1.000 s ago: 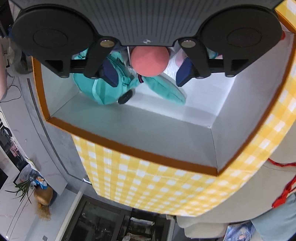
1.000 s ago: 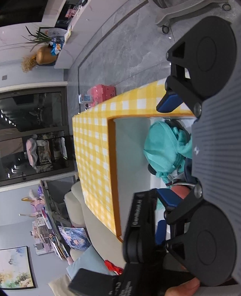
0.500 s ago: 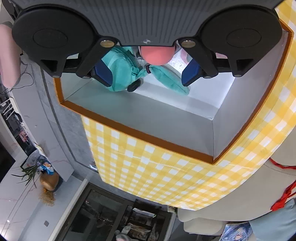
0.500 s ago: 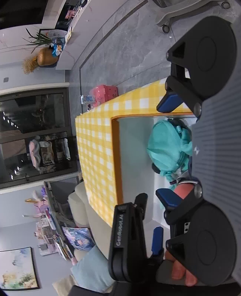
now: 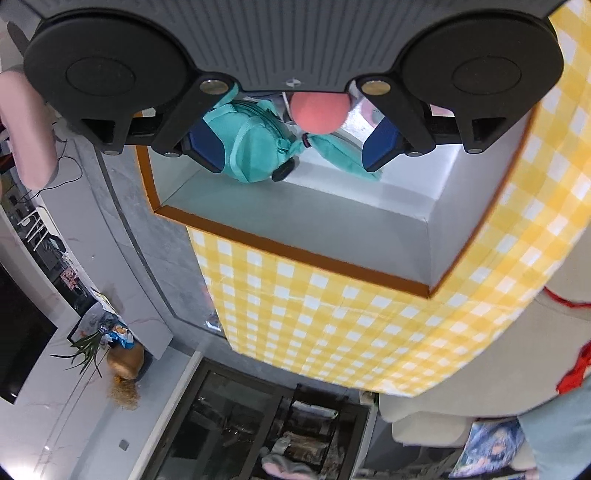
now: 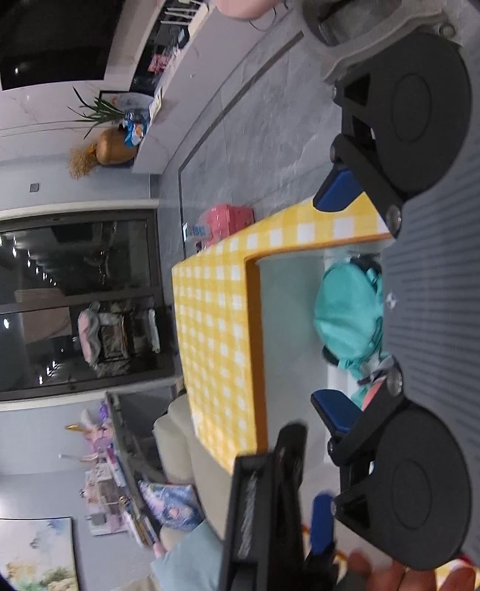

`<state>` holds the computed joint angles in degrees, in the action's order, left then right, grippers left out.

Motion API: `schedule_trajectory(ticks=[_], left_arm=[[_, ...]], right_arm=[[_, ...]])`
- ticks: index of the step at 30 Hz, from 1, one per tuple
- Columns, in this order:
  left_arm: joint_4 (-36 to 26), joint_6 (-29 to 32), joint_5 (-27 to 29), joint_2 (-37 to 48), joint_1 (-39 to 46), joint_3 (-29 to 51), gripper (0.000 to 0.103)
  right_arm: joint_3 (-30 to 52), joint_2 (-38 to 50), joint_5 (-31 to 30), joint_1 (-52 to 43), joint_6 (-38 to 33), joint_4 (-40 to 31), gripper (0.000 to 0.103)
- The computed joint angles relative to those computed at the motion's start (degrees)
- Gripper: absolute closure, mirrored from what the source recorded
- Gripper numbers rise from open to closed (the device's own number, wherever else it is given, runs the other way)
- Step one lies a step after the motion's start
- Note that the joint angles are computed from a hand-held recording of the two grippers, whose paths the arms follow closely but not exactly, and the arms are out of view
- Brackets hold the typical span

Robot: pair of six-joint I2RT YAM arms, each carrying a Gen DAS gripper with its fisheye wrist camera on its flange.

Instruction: Organize soft objects

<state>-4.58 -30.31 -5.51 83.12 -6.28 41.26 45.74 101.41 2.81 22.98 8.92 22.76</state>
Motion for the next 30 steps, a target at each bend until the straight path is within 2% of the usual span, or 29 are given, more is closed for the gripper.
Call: schedule_trajectory(ticks=[4, 8, 12, 17, 20, 22, 24, 26, 30], left_arm=[[-1.16, 1.78, -1.99, -4.27, -0.97, -1.72, 0.004], [-2.83, 2.88, -1.6, -9.92, -1.3, -3.82, 0.004], [-6.87, 4.57, -3.55, -16.15, -2.83, -4.96, 0.004], [-14.69, 2.43, -8.57, -24.98, -8.85, -5.64, 0.004], [-18.38, 1.05, -14.81, -30.55, -15.73, -6.18, 0.004], [-19.24, -1.31, -20.21, -34.57, -21.11, -7.26, 0.004], [-23.46, -4.72, -25.05, -36.63, -26.67, -6.1, 0.004], [-30.03, -9.41, -28.86, -37.99, -32.2, -4.08, 0.004], [-41.28, -19.38, -34.0, -40.23, -41.85, -1.74, 0.004]], right_arm=[[-1.01, -1.89, 1.0, 0.69, 0.25, -0.82, 0.003], [-3.13, -5.12, 1.15, 1.33, 1.98, -1.58, 0.003], [-5.72, -8.66, 2.4, 1.95, 4.19, -2.01, 0.003], [-9.04, -14.4, 4.53, 3.35, 6.27, -4.78, 0.003], [-11.16, -18.84, 5.46, 4.42, 5.24, -7.4, 0.003], [-12.95, -22.73, 5.03, 4.87, 4.63, -9.84, 0.003], [-15.57, -27.16, 5.76, 5.5, 4.78, -11.21, 0.003], [-19.28, -32.79, 5.69, 5.9, 5.89, -11.77, 0.003], [-24.27, -43.76, 4.69, 6.63, 5.27, -20.33, 0.003]])
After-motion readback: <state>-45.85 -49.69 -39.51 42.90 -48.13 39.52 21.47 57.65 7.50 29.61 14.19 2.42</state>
